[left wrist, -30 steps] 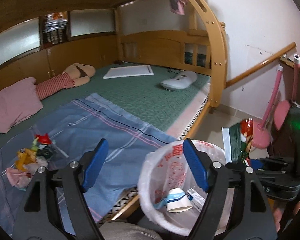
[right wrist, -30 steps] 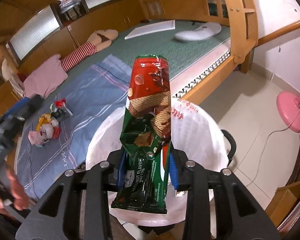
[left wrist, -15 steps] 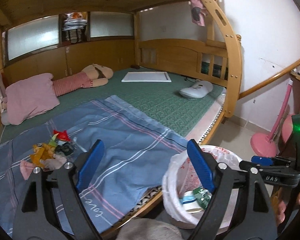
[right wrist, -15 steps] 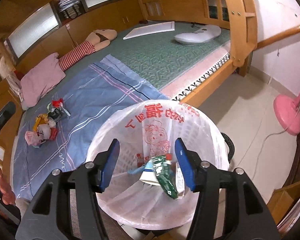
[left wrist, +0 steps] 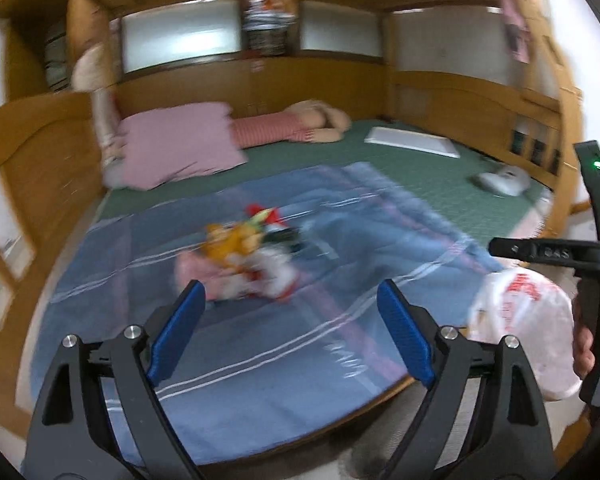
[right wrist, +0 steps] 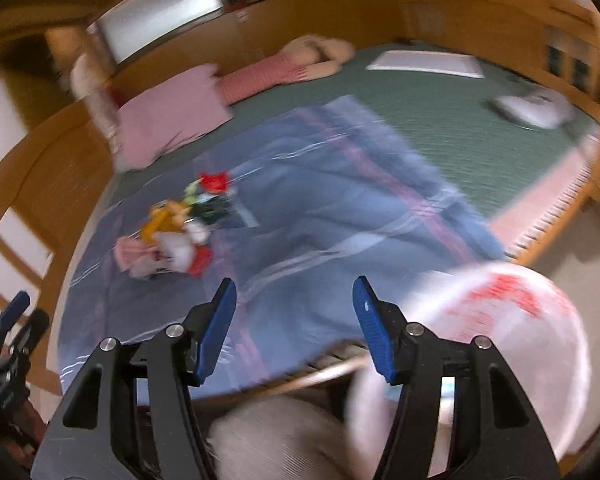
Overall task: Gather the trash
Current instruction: 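Grasp the white plastic bag with the right gripper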
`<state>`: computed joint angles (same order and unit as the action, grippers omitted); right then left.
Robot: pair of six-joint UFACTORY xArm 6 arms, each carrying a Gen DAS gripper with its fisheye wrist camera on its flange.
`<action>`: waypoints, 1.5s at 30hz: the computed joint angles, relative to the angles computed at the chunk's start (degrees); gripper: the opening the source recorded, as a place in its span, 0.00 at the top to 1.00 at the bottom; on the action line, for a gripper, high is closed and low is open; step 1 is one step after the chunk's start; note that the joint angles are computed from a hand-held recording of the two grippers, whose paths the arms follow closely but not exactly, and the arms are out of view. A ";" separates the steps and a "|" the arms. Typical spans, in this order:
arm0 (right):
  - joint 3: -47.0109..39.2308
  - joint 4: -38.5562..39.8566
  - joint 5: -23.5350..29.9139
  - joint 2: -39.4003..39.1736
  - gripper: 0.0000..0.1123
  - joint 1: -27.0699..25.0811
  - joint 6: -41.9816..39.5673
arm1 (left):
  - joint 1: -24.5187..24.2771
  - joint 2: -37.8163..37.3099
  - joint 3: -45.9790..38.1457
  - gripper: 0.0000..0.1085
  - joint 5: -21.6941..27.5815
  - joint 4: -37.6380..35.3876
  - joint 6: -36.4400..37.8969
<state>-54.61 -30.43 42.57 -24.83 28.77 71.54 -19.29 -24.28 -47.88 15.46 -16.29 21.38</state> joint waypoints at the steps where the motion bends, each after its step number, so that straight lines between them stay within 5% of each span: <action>1: -2.74 2.25 -2.57 4.34 0.46 -0.83 -2.64 | 1.61 0.24 -0.13 0.19 0.21 -0.59 0.44; 6: -16.58 13.13 -9.29 22.83 0.46 -1.87 -15.76 | 7.69 1.63 -0.84 0.19 0.64 -2.17 2.03; 10: -29.08 21.09 -7.76 35.56 0.46 -1.36 -26.55 | 11.63 2.93 -1.39 0.19 1.22 -2.34 2.20; 19: -59.30 28.18 3.27 58.97 0.46 -1.71 -37.29 | 16.72 6.32 -2.98 0.19 2.16 -2.32 1.22; 23: -73.63 29.51 12.55 68.40 0.46 -1.65 -37.69 | 17.68 8.17 -4.07 0.19 2.26 -3.15 1.35; 26: -78.71 29.97 15.55 71.97 0.65 -1.68 -37.06 | 18.18 8.74 -4.32 0.19 2.15 -3.25 1.36; 30: -72.88 28.89 11.95 68.59 0.84 -1.85 -34.88 | 18.29 9.74 -4.95 0.19 2.37 -3.26 1.19; 38: -45.31 25.74 -2.59 50.03 0.86 -2.43 -28.91 | 15.55 11.09 -5.23 0.19 2.71 -8.68 6.86; 45: -23.34 21.10 -14.29 36.24 0.86 -2.47 -20.25 | 11.21 20.28 -13.65 0.19 2.78 -17.71 17.07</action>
<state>-77.95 -9.33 28.28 11.40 26.29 51.29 -8.09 -4.00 -61.53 18.24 -34.00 38.46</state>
